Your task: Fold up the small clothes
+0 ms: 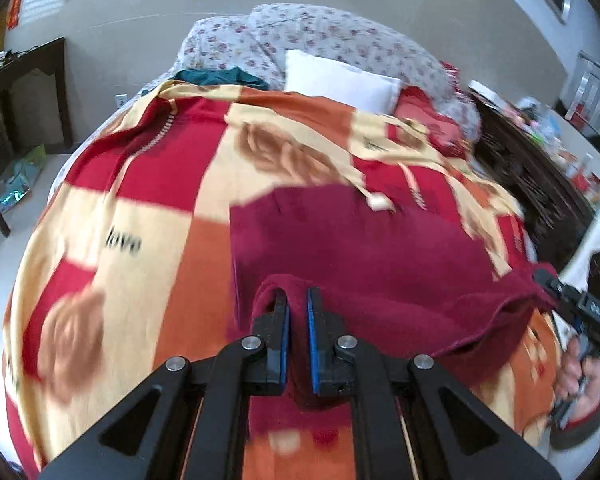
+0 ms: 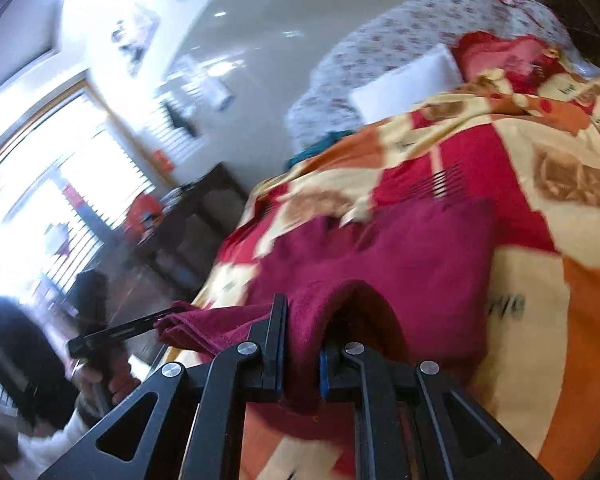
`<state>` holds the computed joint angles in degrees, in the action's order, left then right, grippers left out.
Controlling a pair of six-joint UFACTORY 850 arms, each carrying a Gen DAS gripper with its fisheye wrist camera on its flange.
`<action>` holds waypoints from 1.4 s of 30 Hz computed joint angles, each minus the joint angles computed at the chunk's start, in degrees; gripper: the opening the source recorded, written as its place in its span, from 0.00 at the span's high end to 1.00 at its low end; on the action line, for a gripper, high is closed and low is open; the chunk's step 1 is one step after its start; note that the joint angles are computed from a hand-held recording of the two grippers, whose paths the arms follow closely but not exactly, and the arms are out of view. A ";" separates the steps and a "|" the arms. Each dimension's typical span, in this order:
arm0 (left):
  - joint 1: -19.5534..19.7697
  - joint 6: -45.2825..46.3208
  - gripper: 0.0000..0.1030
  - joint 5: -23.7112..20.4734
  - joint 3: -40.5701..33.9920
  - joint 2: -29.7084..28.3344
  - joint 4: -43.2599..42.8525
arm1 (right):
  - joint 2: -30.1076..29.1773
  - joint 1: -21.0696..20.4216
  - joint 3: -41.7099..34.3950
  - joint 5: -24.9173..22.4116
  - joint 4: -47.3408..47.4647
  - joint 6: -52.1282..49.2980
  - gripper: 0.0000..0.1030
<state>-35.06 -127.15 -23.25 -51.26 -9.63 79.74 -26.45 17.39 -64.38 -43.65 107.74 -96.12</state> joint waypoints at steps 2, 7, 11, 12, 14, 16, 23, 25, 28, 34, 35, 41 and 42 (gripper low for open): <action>3.16 0.50 0.93 2.07 -3.38 -3.88 -0.17 | -4.53 -0.18 -5.48 2.63 0.24 3.77 0.87; 7.96 3.18 0.93 5.50 -9.90 -11.16 -2.48 | -13.69 0.09 -16.93 9.25 -3.75 12.66 0.85; 10.31 12.16 0.88 8.67 -12.47 -12.99 -9.72 | -16.90 -1.07 -21.36 7.58 -6.98 20.32 0.71; 11.34 13.12 0.85 11.48 -11.96 -12.58 -11.31 | -16.99 -1.73 -21.42 5.92 -5.79 21.32 0.64; 11.66 8.06 0.69 12.63 -10.52 -11.17 -7.31 | -14.93 -2.50 -18.68 5.13 -0.10 17.58 0.47; 10.16 -3.93 0.25 4.19 -8.10 -8.50 3.17 | -11.21 -3.42 -13.91 4.37 8.73 9.10 0.35; 7.69 -7.64 0.23 -0.28 -6.53 -6.72 9.05 | -7.36 1.70 -12.68 12.92 1.76 -1.54 0.61; 7.05 -3.29 0.23 -0.52 -8.24 -8.78 6.32 | -8.90 3.53 -15.01 16.99 -2.34 0.71 0.65; 7.11 4.21 0.22 -0.98 -12.48 -13.58 -0.86 | -12.46 5.51 -19.10 23.64 -5.74 3.53 0.66; 10.26 16.17 0.20 -0.54 -19.55 -22.34 -14.55 | -20.44 5.41 -28.93 32.06 -23.78 26.77 0.67; 10.75 15.68 0.19 0.23 -19.79 -22.82 -14.64 | -21.96 5.22 -30.73 31.50 -29.76 32.77 0.67; 10.35 11.25 0.13 -0.32 -18.06 -21.46 -10.61 | -21.65 5.63 -30.97 32.33 -36.75 38.46 0.67; 9.80 10.71 0.13 -1.24 -17.37 -20.72 -9.95 | -19.54 5.59 -28.42 32.39 -30.76 32.46 0.67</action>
<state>-25.26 -116.44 -24.49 -68.63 -30.35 69.80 -45.99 22.97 -92.79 -11.26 76.98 -63.66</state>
